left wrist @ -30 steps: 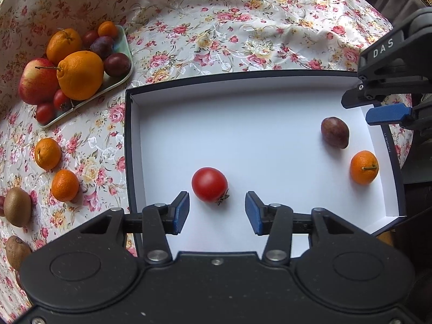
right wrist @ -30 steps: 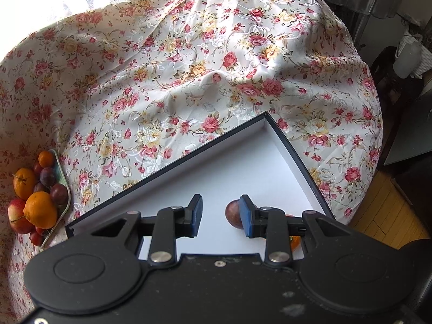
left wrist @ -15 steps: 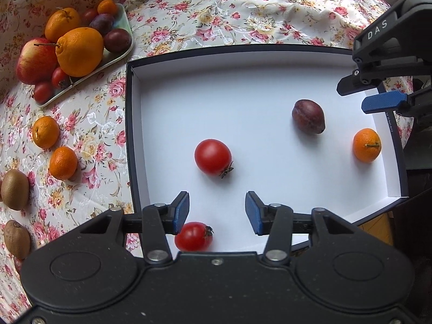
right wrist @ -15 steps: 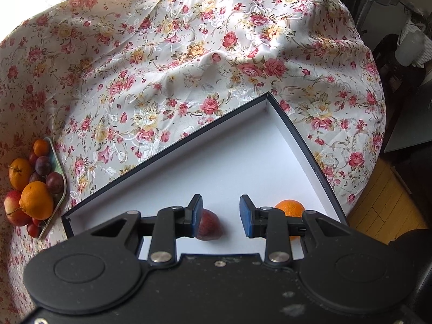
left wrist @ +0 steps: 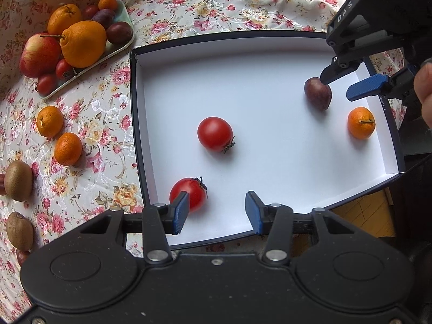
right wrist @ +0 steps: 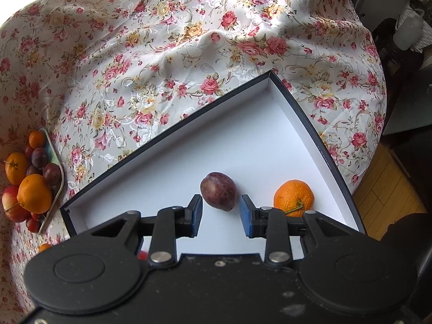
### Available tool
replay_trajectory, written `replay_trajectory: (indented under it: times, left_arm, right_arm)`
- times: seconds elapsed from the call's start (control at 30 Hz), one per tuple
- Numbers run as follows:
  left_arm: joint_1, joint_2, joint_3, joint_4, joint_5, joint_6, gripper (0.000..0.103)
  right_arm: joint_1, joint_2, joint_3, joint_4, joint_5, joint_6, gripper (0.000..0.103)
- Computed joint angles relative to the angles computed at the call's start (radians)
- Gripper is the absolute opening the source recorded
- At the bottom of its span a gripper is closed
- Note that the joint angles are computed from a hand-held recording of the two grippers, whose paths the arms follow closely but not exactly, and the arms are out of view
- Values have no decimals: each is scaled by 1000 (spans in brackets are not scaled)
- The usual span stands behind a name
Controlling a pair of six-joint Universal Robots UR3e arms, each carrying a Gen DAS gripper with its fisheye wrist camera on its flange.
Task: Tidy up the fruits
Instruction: 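Withdraw both open tools from the box toward the loose fruit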
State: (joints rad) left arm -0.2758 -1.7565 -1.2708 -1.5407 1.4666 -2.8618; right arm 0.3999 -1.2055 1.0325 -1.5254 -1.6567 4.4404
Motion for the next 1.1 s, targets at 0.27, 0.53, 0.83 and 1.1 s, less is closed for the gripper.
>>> replay_trajectory:
  times: [0.27, 0.53, 0.83, 1.1]
  left_arm:
    - [24, 23, -19, -3, -3, 19, 54]
    - [60, 45, -33, -14, -8, 41, 54]
    - [108, 51, -17, -38, -9, 60, 54]
    - [144, 53, -19, -36, -13, 70, 54]
  right_arm:
    - [8, 57, -93, 64, 12, 1, 33]
    - [20, 127, -203, 118, 19, -6, 33]
    - [37, 238, -384, 203, 33, -25, 33]
    - [56, 362, -595, 294, 35, -36, 33]
